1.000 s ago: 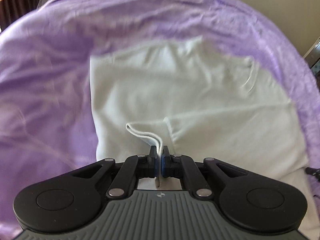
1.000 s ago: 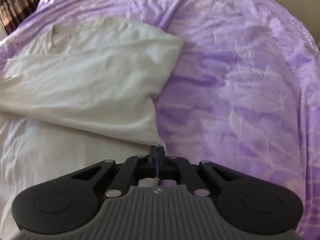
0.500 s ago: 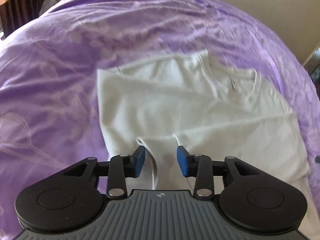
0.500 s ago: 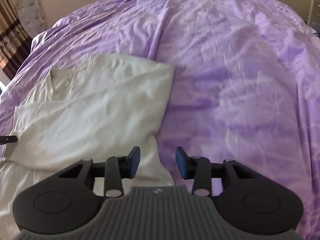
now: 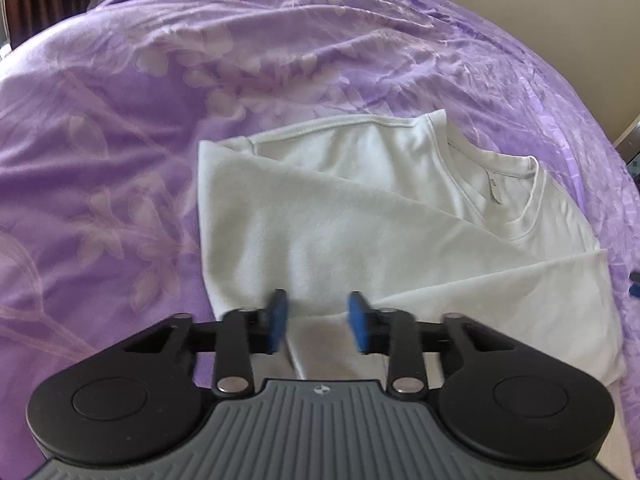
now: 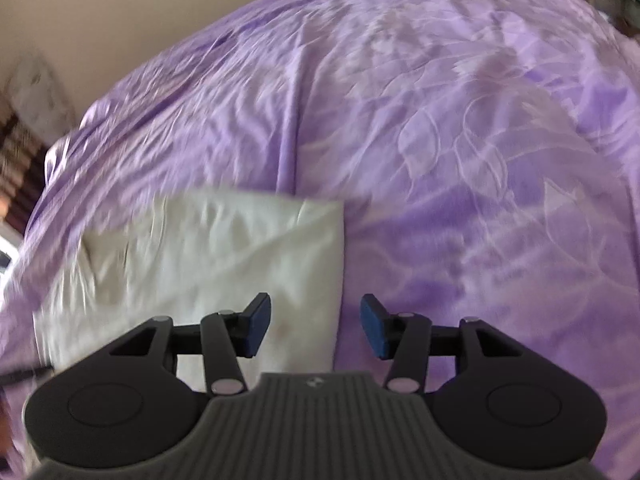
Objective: Fold small clothes
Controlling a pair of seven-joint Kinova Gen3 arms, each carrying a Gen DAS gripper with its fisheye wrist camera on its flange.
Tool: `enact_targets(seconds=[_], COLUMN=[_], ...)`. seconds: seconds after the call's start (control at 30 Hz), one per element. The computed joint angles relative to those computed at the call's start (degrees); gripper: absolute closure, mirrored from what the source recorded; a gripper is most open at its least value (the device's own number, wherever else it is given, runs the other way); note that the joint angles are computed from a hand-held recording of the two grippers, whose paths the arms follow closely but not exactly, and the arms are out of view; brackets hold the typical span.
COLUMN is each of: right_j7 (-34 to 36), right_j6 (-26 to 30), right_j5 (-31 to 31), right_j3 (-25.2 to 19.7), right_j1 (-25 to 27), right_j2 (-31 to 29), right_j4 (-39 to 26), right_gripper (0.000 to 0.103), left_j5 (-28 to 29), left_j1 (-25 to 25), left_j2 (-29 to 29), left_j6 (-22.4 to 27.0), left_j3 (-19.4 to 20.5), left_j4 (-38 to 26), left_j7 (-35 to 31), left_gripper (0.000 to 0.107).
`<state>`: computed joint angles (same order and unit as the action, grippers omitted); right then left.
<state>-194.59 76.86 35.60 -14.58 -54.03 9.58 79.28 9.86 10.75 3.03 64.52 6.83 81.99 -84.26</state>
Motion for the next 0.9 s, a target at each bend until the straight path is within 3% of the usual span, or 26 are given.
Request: enact_targets(seconds=[0.03,0.07,0.23,0.3,0.37,0.43,0.47,0.5,0.57,0.77,0.83,0.9], right_j7=[-0.49,-0.79,-2.56,-3.47,-5.34,-6.66,-5.92,-5.26,-4.74,-3.52,-3.32,-3.35], right_j6=[-0.56,-1.53,-7.65,-9.87,-13.85,-16.15,-15.9,-15.12,-14.88,-13.37,-13.44,-13.38], right_j5=[0.23,0.4,-0.6,-1.22,-1.88,-1.87,-1.91,-1.88,-1.75,-1.57,-1.72,-1.61], right_j3=[0.55,1.01,2.85,3.31,3.57,3.24,3.34,3.18,3.11,2.84,2.79,2.83], right_j1=[0.61,1.3,5.33,6.52,7.66,8.5,8.34,8.18,7.95,7.1,6.95,6.78], right_j2=[0.14,0.15,0.43,0.58,-0.02,-0.29,-0.02,0.29,0.31,0.56,0.52,0.62], right_j4=[0.17,0.58,3.16,4.44,6.95,8.44,8.21,7.68,7.45,6.82,7.03,7.11], right_gripper=[0.056,0.057,0.058,0.066,0.083,0.084,0.084,0.084,0.083,0.077,0.077,0.077], left_j5=[0.48,1.88,4.55,4.19,1.81,0.97,0.93,1.14,2.84,3.95,2.72,1.0], left_j1=[-0.95,-2.11,-1.36,-1.13,-0.34,-0.27,-0.46,-0.7,-1.51,-2.18,-1.52,-0.6], left_j2=[0.07,0.03,-1.28,-0.73,-0.49,-0.45,-0.43,-0.55,-1.37,-0.66,-1.03,-1.23], left_j6=[-0.02,-0.16,-3.33,-2.43,-2.33,-2.19,-1.91,-1.84,-2.37,3.91,3.07,2.15], left_j3=[0.75,1.14,-0.64,-0.28,0.18,-0.03,-0.28,-0.53,-1.01,-1.02,-0.52,0.07], left_j4=[-0.07,0.09,1.62,0.71,0.2,-0.08,-0.24,-0.2,0.69,-1.42,-0.29,0.47], left_j7=[-0.48,-1.23,-2.93,-3.66,-2.78,-1.36,-0.29,0.39,-0.16,0.34,0.72,1.47], left_gripper=[0.106,0.107,0.107,0.107,0.107,0.105,0.09,0.068,0.043,0.046,0.058,0.088])
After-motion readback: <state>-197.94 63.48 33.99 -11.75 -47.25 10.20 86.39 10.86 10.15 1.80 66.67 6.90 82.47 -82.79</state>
